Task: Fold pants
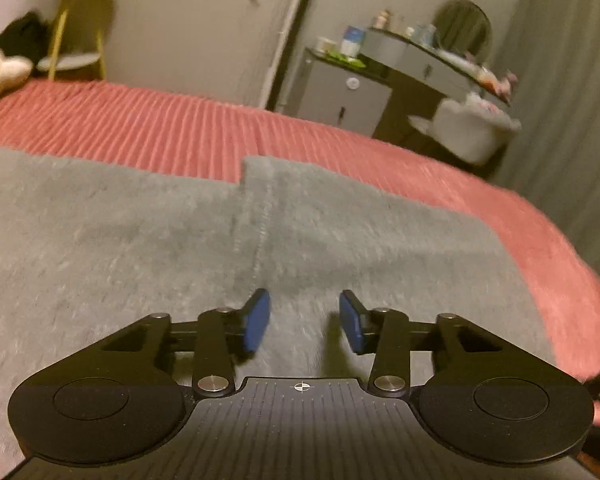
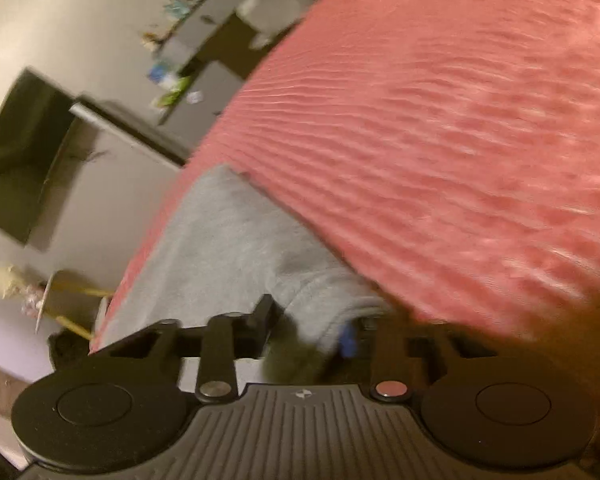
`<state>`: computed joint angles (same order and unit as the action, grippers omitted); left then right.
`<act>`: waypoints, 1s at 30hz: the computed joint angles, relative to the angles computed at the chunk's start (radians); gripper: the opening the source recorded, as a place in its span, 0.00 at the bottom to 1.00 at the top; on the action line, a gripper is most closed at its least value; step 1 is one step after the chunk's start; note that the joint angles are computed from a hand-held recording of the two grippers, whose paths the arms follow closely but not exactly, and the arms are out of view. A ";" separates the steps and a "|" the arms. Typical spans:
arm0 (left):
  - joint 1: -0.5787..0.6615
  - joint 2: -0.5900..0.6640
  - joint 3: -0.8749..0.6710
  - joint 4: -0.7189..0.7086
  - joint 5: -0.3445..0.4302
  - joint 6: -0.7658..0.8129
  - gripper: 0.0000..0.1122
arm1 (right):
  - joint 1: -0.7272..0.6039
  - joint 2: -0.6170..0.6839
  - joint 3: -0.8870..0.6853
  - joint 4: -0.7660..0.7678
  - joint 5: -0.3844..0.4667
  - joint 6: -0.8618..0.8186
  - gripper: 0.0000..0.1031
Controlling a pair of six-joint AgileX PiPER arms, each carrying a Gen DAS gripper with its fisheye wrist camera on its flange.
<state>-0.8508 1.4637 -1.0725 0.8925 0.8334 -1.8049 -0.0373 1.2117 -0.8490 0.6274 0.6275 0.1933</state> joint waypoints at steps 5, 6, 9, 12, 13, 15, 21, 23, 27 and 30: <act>0.078 -0.154 0.104 -0.112 -0.057 -0.042 0.48 | 0.108 -0.011 -0.045 -0.224 -0.003 0.148 0.30; 0.082 -0.156 0.075 -0.141 0.014 -0.023 0.64 | 0.098 -0.008 -0.043 -0.194 -0.001 0.126 0.32; 0.101 -0.228 0.122 -0.155 0.031 -0.028 0.72 | 0.044 0.003 -0.019 -0.054 -0.008 0.026 0.35; 0.249 -0.292 0.215 -0.350 -0.230 0.103 0.70 | 0.049 -0.002 -0.012 -0.039 -0.017 0.015 0.41; 0.283 -0.291 0.233 -0.426 -0.289 0.167 0.70 | 0.061 -0.002 -0.014 -0.051 -0.022 0.018 0.45; 0.310 -0.243 0.210 -0.490 -0.294 0.273 0.69 | 0.085 0.001 -0.022 -0.084 -0.031 0.031 0.48; 0.309 -0.192 0.186 -0.418 -0.284 0.315 0.61 | 0.106 0.007 -0.032 -0.113 -0.041 0.056 0.49; 0.300 -0.209 0.201 -0.409 -0.269 0.290 0.42 | 0.116 0.012 -0.036 -0.134 -0.049 0.067 0.49; 0.299 -0.269 0.255 -0.412 -0.288 0.237 0.16 | 0.164 0.001 -0.039 -0.268 -0.058 0.175 0.36; 0.250 -0.301 0.246 -0.328 -0.242 0.187 0.13 | 0.153 -0.011 -0.030 -0.233 -0.060 0.139 0.21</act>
<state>-0.6005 1.1624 -0.8262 0.5640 0.5914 -1.6176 0.1160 1.2008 -0.8788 0.3941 0.5673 0.3320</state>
